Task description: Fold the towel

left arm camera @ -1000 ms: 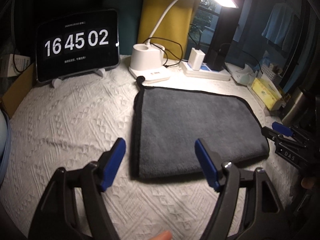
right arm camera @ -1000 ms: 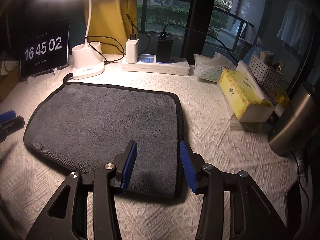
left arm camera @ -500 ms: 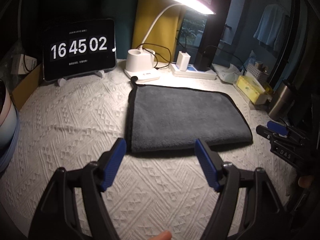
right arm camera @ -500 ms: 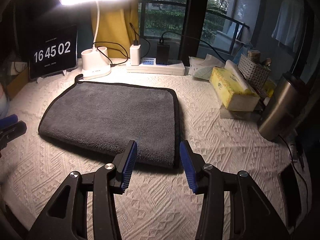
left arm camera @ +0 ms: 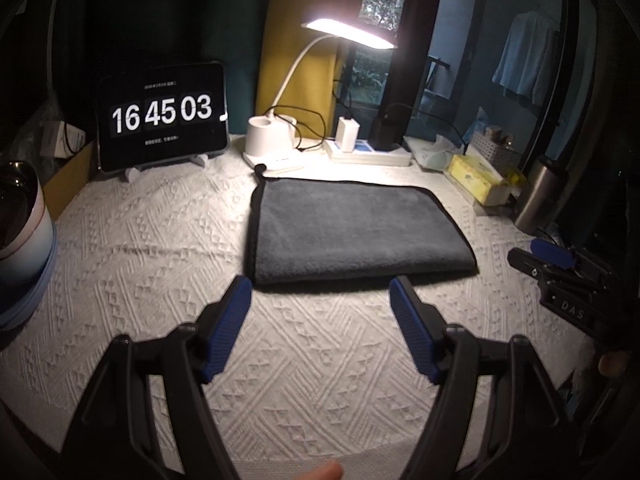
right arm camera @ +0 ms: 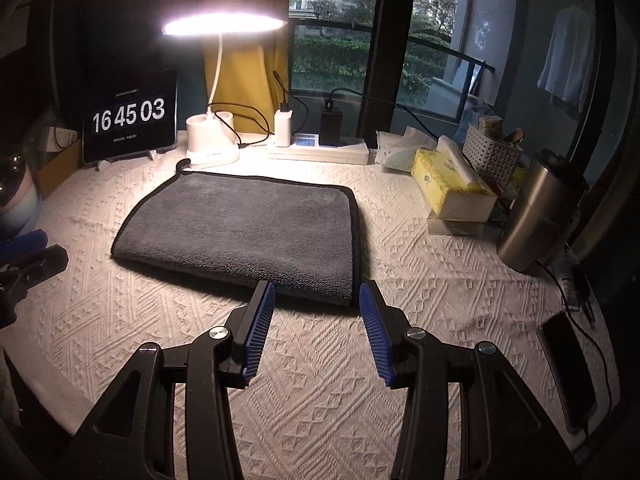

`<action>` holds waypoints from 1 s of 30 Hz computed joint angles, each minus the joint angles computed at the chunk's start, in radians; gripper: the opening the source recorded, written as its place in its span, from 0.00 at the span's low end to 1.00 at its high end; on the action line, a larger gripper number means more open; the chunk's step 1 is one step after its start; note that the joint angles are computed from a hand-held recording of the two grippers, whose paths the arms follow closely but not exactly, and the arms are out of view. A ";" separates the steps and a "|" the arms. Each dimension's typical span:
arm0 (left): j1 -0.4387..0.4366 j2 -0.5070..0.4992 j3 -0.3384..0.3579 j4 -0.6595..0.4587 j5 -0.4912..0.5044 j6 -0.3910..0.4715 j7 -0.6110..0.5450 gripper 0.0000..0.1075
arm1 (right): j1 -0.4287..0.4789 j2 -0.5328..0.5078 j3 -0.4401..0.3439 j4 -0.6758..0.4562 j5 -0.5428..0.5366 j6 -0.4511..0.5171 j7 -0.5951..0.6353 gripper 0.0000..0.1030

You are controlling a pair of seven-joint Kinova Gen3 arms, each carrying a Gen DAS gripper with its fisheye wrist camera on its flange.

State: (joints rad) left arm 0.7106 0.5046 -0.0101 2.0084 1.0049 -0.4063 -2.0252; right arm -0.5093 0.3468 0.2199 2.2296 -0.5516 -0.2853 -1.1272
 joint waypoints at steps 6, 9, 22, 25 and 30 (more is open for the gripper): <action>0.013 -0.028 0.028 0.042 -0.021 -0.052 0.030 0.68 | -0.013 -0.049 -0.015 0.050 -0.023 -0.034 0.020 0.46; 0.017 -0.043 0.043 0.063 -0.034 -0.075 0.039 0.68 | 0.001 -0.078 -0.045 0.076 -0.040 -0.058 0.029 0.46; 0.021 -0.105 0.123 0.196 -0.206 -0.249 0.204 0.68 | 0.050 -0.199 -0.196 0.205 -0.171 -0.217 0.098 0.46; 0.037 -0.109 0.134 0.223 -0.216 -0.296 0.219 0.68 | 0.059 -0.226 -0.244 0.246 -0.190 -0.283 0.081 0.46; 0.075 -0.105 0.160 0.283 -0.214 -0.433 0.281 0.75 | 0.065 -0.261 -0.306 0.305 -0.217 -0.379 0.061 0.46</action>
